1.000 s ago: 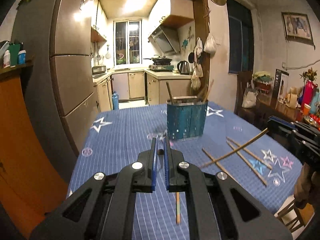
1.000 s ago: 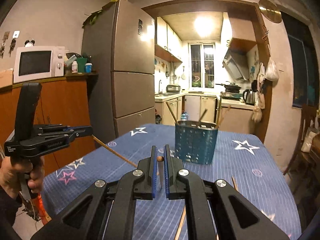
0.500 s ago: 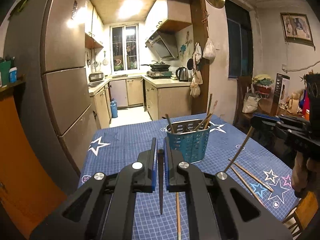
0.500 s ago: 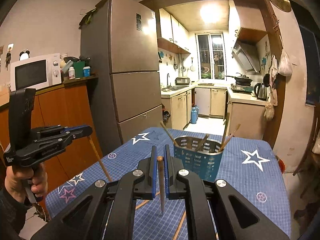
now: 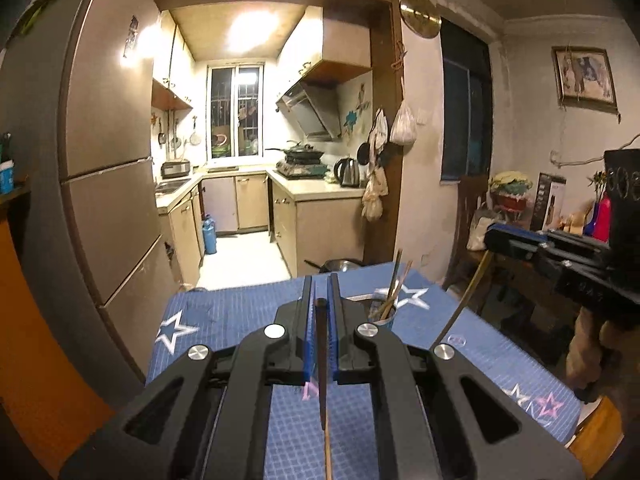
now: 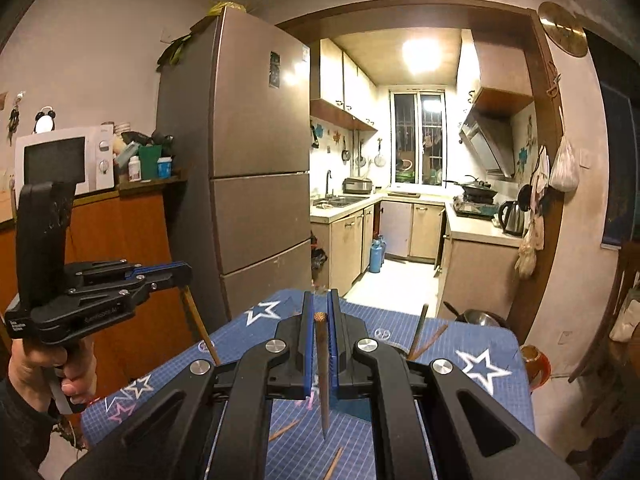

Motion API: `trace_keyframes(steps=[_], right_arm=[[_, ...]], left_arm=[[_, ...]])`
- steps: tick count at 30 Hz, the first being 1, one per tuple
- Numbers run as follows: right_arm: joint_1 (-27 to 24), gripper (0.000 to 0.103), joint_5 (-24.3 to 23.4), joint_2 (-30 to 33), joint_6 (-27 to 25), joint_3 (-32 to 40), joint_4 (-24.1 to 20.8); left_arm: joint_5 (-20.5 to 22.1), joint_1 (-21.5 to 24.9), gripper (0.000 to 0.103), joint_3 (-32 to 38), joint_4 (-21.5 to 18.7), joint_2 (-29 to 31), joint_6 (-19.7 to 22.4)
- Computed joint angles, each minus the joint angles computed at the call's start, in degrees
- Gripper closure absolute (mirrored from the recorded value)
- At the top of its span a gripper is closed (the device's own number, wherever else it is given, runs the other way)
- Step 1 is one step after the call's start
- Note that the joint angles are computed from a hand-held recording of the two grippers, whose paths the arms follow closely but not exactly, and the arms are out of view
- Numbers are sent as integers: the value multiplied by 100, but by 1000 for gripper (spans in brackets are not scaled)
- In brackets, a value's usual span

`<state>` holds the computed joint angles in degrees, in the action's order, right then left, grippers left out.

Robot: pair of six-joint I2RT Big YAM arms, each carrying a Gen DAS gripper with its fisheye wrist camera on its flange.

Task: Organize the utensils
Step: 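Lift both held chopsticks and carry them over the teal holder, then lower both chopsticks into the holder and open both tools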

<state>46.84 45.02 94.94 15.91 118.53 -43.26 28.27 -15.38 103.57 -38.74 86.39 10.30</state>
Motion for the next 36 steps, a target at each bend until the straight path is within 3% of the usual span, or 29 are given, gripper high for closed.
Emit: trace_keyframes(steps=[12, 24, 29, 36], right_arm=[[-529, 96, -184, 559, -225, 1670, -698], [-976, 96, -366, 1133, -556, 3094, -1043], [-1141, 96, -568, 1309, -525, 3279, -1090], [-1356, 96, -886, 1329, -259, 2739, -943]], left_arm=[[-251, -416, 99, 1822, -539, 786, -266], [-587, -716, 99, 3303, -936, 1720, -402], [-695, -787, 99, 3784, -1079, 2117, -441], [-801, -832, 99, 4054, -1209, 2463, -411]])
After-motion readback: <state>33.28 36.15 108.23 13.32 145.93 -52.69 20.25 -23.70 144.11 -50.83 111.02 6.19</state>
